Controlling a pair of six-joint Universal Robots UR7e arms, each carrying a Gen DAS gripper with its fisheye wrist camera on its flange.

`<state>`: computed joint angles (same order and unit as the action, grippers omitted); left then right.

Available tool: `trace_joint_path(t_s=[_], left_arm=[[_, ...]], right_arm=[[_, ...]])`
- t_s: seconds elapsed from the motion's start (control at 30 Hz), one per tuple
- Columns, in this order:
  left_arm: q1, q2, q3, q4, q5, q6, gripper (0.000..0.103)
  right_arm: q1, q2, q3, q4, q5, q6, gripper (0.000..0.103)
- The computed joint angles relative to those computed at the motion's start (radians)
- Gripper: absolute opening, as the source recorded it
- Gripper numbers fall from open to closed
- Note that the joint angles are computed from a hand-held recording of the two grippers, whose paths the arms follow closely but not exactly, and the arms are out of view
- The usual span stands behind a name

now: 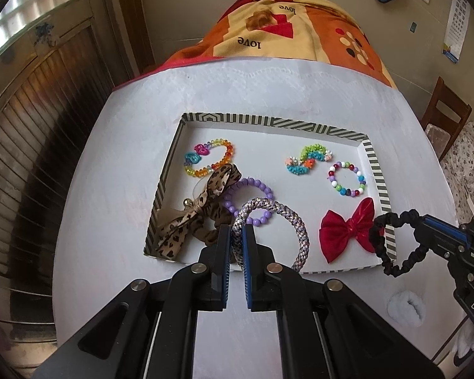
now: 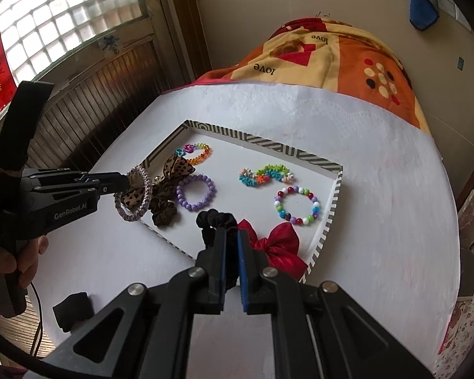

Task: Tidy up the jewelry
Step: 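Carry the braided bracelet and black scrunchie over the striped tray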

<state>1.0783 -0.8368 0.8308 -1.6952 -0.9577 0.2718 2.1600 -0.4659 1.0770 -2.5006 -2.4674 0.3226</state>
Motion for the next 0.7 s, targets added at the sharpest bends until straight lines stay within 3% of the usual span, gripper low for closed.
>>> trace_joint_path(t_s=[0.33,0.7], left_arm=[[0.002,0.054,-0.078,0.007,0.011,0.018,0.0],[0.014,0.187,-0.288,0.098,-0.002,0.005,0.0]], right_arm=[[-0.009,0.006,-0.021,0.004,0.002,-0.012,0.007],[-0.037,0.029,-0.075,0.031,0.033,-0.013,0.007]])
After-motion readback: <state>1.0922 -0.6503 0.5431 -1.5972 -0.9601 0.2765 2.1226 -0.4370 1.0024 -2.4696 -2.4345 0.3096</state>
